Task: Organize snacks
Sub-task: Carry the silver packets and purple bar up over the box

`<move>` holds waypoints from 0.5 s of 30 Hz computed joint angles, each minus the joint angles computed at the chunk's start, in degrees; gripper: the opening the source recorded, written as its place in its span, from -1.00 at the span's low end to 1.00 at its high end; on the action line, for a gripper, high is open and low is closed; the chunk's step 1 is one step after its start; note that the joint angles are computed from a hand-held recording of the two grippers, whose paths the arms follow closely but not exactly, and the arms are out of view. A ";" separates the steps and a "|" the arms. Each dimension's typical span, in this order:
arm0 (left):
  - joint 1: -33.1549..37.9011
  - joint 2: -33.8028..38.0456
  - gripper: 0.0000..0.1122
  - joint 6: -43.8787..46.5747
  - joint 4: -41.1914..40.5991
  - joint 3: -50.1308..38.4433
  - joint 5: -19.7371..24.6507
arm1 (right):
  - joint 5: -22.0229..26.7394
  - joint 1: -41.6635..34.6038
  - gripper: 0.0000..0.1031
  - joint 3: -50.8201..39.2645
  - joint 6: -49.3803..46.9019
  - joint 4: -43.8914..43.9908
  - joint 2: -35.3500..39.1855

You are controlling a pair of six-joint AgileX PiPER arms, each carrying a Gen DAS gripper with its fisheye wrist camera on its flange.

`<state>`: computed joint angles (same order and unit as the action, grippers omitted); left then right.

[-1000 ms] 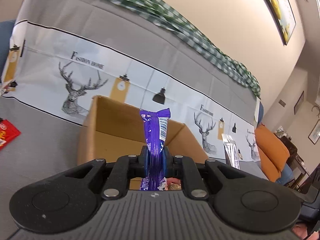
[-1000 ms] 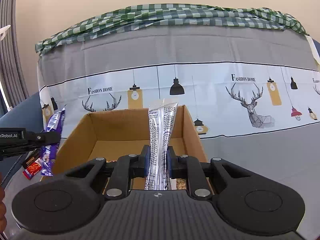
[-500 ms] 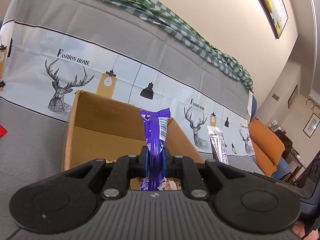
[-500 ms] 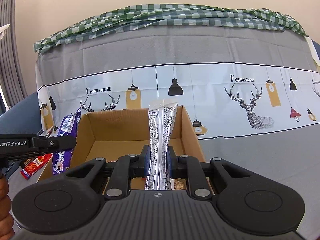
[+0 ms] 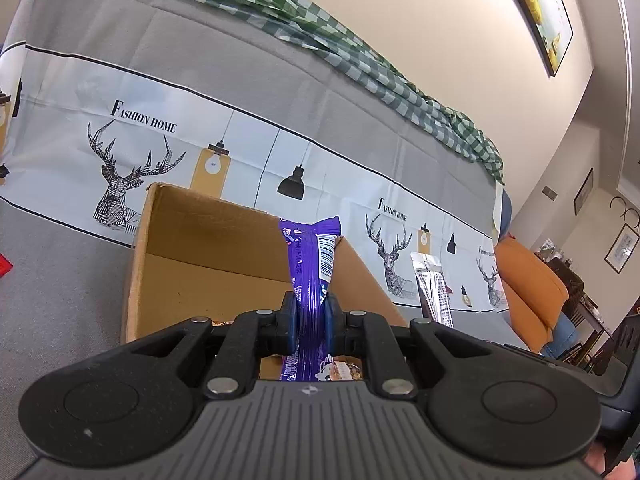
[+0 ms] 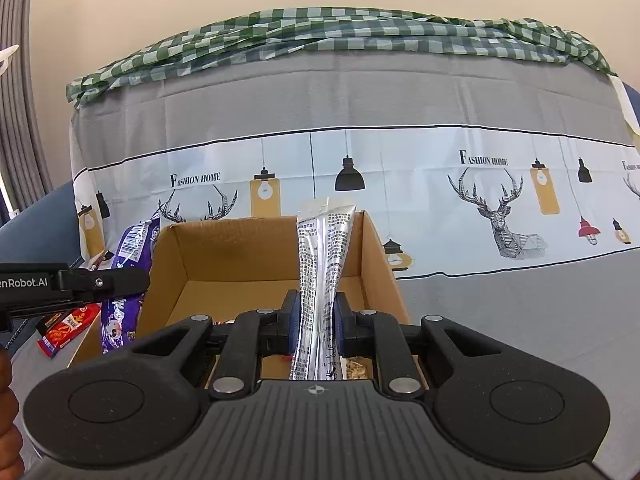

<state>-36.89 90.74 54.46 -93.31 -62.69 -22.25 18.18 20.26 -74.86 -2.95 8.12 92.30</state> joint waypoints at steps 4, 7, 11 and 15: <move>0.05 -0.04 -0.76 0.04 -0.04 0.04 0.11 | -0.01 0.19 -0.65 -0.05 1.04 -1.06 0.10; 0.05 -0.03 -0.76 -0.88 0.91 0.16 0.14 | -0.02 0.31 -0.65 -0.05 1.57 -1.60 0.14; 0.11 0.10 -0.76 -0.28 0.41 0.00 0.25 | -0.18 0.41 -0.65 0.02 1.60 -1.68 0.15; 0.20 0.15 -0.76 -0.04 0.21 -0.10 0.30 | -0.06 0.45 -0.65 -0.10 1.79 -2.03 0.32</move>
